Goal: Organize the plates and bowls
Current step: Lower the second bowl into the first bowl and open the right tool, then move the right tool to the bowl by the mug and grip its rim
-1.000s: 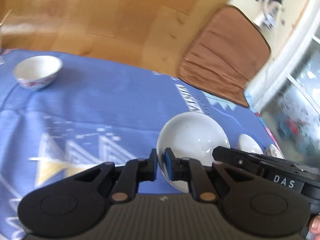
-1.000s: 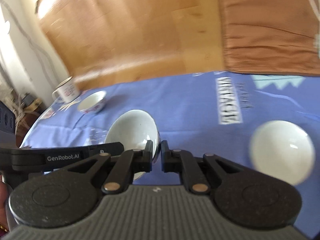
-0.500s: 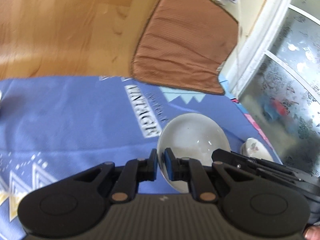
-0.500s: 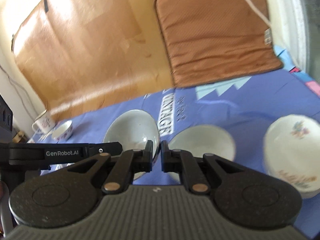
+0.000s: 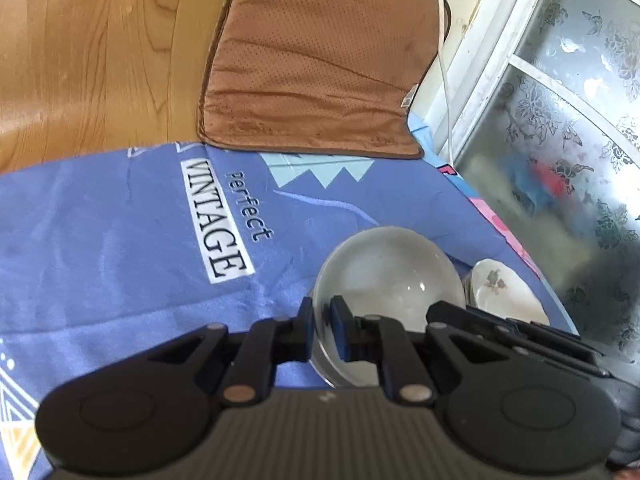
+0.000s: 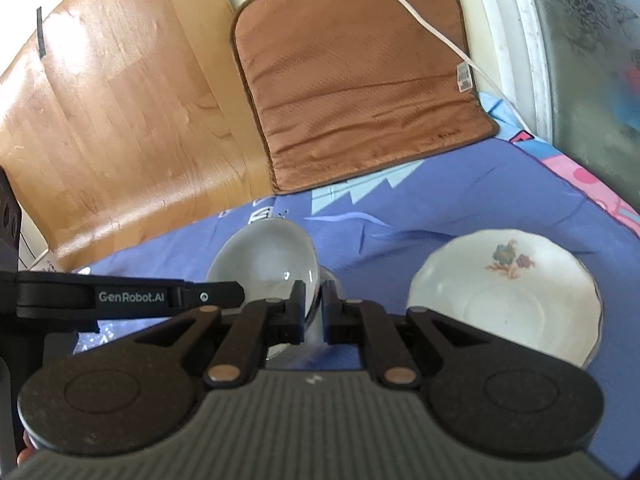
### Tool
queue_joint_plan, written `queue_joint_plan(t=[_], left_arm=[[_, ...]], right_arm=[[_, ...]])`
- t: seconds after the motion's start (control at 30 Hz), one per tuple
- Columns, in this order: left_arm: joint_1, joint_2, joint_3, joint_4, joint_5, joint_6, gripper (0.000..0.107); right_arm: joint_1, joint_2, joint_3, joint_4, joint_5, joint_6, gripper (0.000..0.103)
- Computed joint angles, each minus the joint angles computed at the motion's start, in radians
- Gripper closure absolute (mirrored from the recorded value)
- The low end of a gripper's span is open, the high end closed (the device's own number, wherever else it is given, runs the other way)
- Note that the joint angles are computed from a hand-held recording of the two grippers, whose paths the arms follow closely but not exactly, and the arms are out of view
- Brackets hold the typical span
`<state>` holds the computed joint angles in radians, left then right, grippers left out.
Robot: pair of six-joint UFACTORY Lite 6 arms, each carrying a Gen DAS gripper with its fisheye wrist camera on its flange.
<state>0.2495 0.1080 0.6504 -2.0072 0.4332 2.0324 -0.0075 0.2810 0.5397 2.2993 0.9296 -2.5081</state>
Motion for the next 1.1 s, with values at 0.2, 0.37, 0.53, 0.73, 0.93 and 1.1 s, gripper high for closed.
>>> queue_joint_plan(t=[0.2, 0.37, 0.53, 0.73, 0.93, 1.1], left_arm=[[-0.017, 0.011, 0.005, -0.023, -0.016, 0.02, 0.096], [-0.008, -0.018, -0.013, -0.016, -0.002, 0.022, 0.094], [0.034, -0.075, -0.047, 0.014, 0.021, 0.01, 0.094], [0.219, -0.145, -0.093, 0.165, 0.131, -0.057, 0.094], [0.573, -0.144, -0.121, 0.242, 0.26, 0.036, 0.094], [0.89, 0.015, -0.02, 0.194, 0.334, 0.163, 0.094]], right_arm=[[0.032, 0.007, -0.014, 0.087, 0.012, -0.09, 0.087], [0.033, 0.025, -0.004, 0.099, 0.01, -0.087, 0.076], [0.042, -0.018, -0.045, 0.159, 0.038, -0.135, 0.075], [0.059, -0.102, -0.09, 0.156, 0.077, -0.104, 0.075], [0.208, -0.175, -0.071, 0.159, 0.012, -0.07, 0.075], [0.405, -0.076, 0.121, 0.059, -0.135, 0.105, 0.075]])
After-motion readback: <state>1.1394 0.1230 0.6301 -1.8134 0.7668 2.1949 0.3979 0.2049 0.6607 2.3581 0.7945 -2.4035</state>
